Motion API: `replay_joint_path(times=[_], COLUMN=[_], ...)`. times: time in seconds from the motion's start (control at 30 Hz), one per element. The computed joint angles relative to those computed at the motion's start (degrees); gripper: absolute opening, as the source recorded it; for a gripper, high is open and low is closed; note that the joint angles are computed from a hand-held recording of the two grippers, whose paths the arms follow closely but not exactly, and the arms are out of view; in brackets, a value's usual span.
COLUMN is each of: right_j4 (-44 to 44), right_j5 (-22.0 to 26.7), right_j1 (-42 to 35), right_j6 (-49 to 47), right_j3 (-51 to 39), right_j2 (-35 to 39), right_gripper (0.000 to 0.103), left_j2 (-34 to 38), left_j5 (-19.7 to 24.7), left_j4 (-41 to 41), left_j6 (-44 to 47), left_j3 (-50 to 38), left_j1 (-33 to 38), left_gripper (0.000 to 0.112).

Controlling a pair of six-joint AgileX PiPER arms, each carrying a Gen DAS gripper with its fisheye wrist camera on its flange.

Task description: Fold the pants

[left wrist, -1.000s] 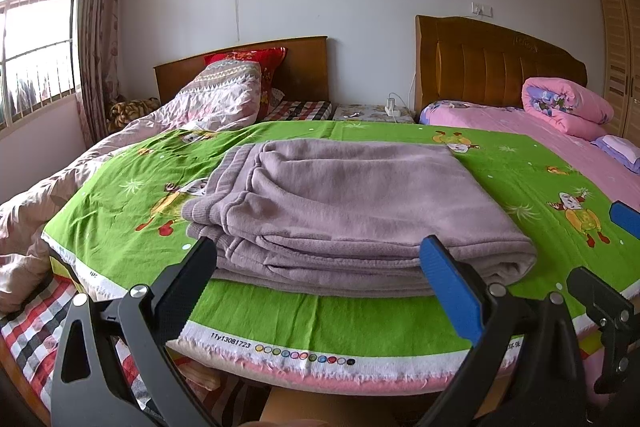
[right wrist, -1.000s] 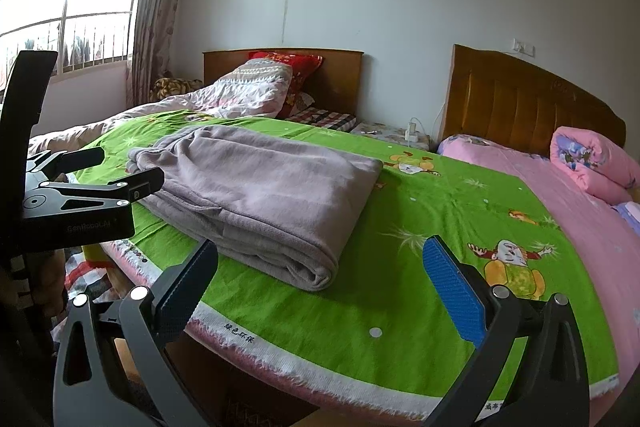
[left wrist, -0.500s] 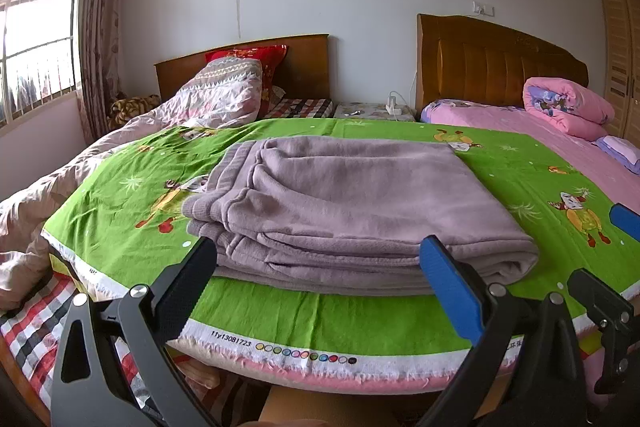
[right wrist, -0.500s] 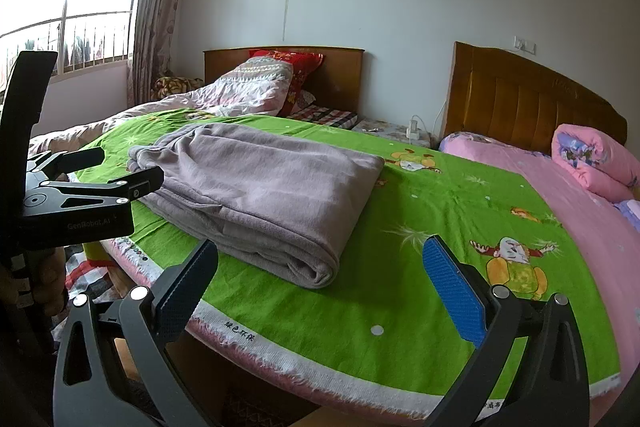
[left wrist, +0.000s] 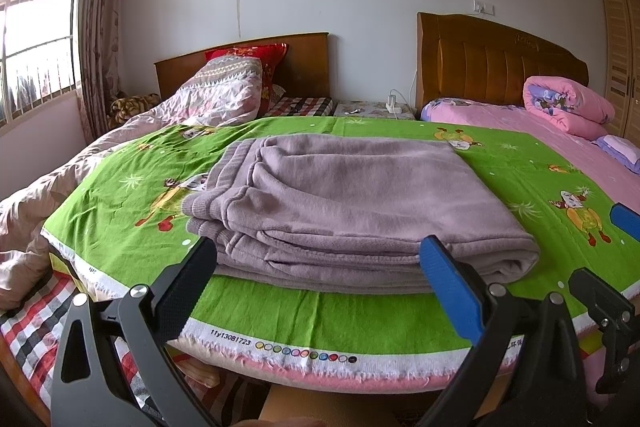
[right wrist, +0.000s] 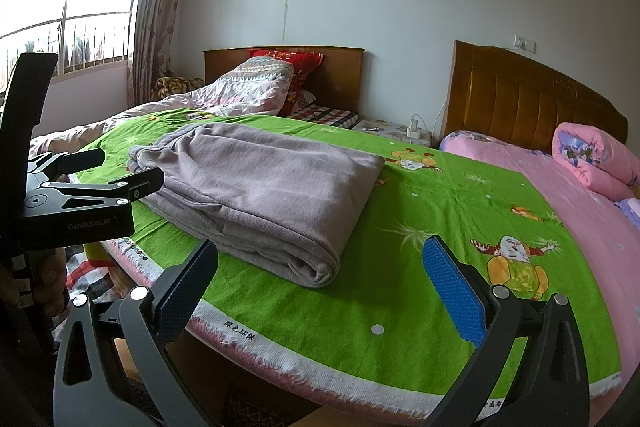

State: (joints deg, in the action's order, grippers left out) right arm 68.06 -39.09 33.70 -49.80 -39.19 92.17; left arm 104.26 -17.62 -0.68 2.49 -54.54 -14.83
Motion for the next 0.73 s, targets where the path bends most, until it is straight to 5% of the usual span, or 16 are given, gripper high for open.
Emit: replay_joint_path(times=[0.27, 0.4, 0.73], right_j4=[-0.03, 0.03, -1.36], right_j5=[0.17, 0.15, 0.04], right_j1=[-0.11, -0.06, -0.32], right_j6=[-0.04, 0.00, 1.66], right_j3=[-0.02, -0.01, 0.90], right_j2=[-0.08, -0.09, -0.46], right_gripper=[0.098, 0.098, 0.098], left_j2=[0.06, -0.02, 0.38], left_j5=[0.24, -1.16, 1.27], left_j4=[0.63, -5.80, -1.23], left_j6=[-0.50, 4.88, 0.37], left_j3=[-0.28, 0.86, -0.57], left_j1=[0.18, -0.45, 0.60], left_gripper=[0.101, 0.101, 0.101])
